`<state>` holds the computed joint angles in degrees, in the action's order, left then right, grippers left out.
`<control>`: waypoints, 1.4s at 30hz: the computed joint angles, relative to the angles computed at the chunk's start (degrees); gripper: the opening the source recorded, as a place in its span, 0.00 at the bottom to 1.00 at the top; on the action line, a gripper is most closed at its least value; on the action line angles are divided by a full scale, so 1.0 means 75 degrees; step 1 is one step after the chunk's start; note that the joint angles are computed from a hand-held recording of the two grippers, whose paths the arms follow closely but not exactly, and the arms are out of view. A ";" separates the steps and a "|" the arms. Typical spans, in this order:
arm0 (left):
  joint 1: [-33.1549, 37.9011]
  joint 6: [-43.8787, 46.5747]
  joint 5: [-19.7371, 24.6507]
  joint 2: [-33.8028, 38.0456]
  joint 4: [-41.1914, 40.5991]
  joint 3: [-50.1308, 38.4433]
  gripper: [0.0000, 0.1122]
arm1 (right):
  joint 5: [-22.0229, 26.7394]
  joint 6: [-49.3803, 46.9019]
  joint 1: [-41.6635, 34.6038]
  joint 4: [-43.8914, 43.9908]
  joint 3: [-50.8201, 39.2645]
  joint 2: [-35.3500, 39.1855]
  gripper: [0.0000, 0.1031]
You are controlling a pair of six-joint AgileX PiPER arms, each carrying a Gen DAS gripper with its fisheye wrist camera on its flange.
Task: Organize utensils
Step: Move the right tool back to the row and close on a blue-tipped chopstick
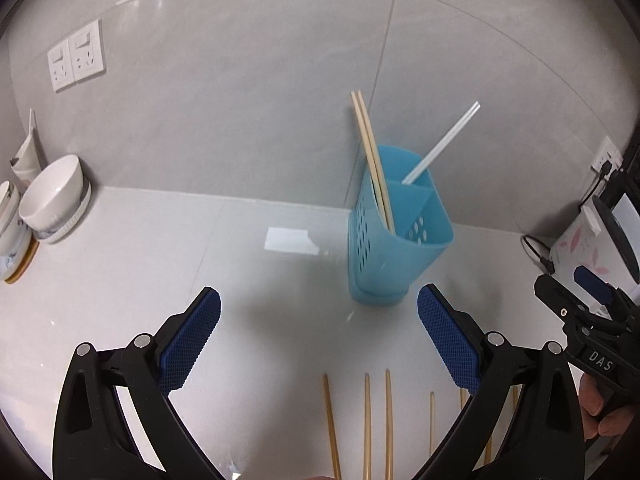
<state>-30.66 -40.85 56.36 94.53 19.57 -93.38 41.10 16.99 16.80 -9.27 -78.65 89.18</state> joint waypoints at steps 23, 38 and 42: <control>-0.0686 -0.0590 0.0193 -0.0592 -0.0940 0.2721 0.86 | 0.0896 0.0410 0.0330 0.0542 0.2635 -0.0979 0.89; -0.0669 -0.0436 0.0221 -0.0374 -0.1775 0.3534 0.85 | 0.1600 0.0567 0.0758 0.0793 0.3037 -0.0627 0.74; -0.0829 -0.0497 0.0375 -0.0258 -0.1723 0.3541 0.85 | 0.1681 0.0535 0.0886 0.0859 0.3037 -0.0505 0.67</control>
<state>-36.88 -44.58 59.17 92.59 6.65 -66.82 53.71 21.00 23.45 -2.83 -55.87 85.39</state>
